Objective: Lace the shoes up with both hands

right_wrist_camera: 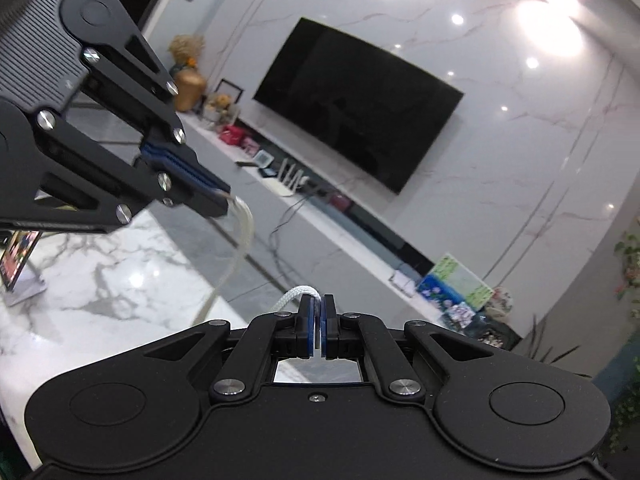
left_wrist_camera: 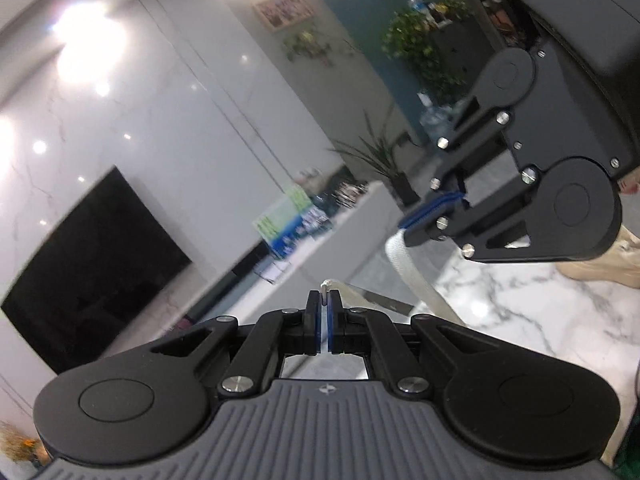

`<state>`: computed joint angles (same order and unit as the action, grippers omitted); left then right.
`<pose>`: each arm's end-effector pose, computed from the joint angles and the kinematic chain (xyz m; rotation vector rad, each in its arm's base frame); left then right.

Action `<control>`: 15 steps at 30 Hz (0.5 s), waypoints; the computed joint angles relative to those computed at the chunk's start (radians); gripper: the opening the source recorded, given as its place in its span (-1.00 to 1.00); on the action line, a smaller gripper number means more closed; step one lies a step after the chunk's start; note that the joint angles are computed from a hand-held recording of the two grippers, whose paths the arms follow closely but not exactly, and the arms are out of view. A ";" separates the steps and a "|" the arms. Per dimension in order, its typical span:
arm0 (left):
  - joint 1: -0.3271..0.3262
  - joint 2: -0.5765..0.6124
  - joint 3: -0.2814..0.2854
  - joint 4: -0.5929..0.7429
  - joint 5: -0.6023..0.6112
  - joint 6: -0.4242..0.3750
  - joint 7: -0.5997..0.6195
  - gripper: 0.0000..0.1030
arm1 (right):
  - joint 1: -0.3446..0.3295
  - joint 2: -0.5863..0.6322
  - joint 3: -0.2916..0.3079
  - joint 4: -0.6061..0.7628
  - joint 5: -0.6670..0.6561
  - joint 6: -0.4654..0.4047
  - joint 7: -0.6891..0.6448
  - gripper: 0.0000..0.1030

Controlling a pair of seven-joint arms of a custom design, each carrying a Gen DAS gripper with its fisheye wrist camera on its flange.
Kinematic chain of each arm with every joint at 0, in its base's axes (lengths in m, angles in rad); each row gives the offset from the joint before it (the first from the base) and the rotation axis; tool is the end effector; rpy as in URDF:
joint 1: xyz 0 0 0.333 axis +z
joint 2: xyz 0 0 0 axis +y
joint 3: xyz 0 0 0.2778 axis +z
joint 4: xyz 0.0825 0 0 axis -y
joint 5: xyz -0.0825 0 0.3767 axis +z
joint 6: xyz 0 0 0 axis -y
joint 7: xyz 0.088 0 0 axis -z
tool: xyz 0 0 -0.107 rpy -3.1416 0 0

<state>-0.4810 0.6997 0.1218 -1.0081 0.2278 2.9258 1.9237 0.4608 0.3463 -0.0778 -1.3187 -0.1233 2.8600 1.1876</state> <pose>0.6877 -0.3161 0.5676 -0.5763 1.9089 -0.7995 0.6295 0.2735 0.6556 -2.0071 0.7177 -1.1294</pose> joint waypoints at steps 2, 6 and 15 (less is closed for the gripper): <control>-0.017 0.014 0.031 0.034 0.013 0.005 -0.034 -1.00 | 0.008 -0.018 -0.014 -0.008 -0.017 0.007 0.024 -0.97; -0.014 0.056 0.027 0.131 0.024 -0.031 -0.038 -1.00 | -0.009 0.024 -0.001 0.077 -0.006 -0.030 0.009 -0.97; 0.067 0.071 -0.106 0.180 -0.055 -0.202 0.054 -1.00 | -0.073 0.018 0.053 0.028 0.132 -0.059 -0.110 -0.97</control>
<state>-0.4143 0.7708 0.0155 -0.8285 0.1727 2.7235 1.9774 0.3873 0.3642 -0.0251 -1.2911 0.0090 2.8006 1.0778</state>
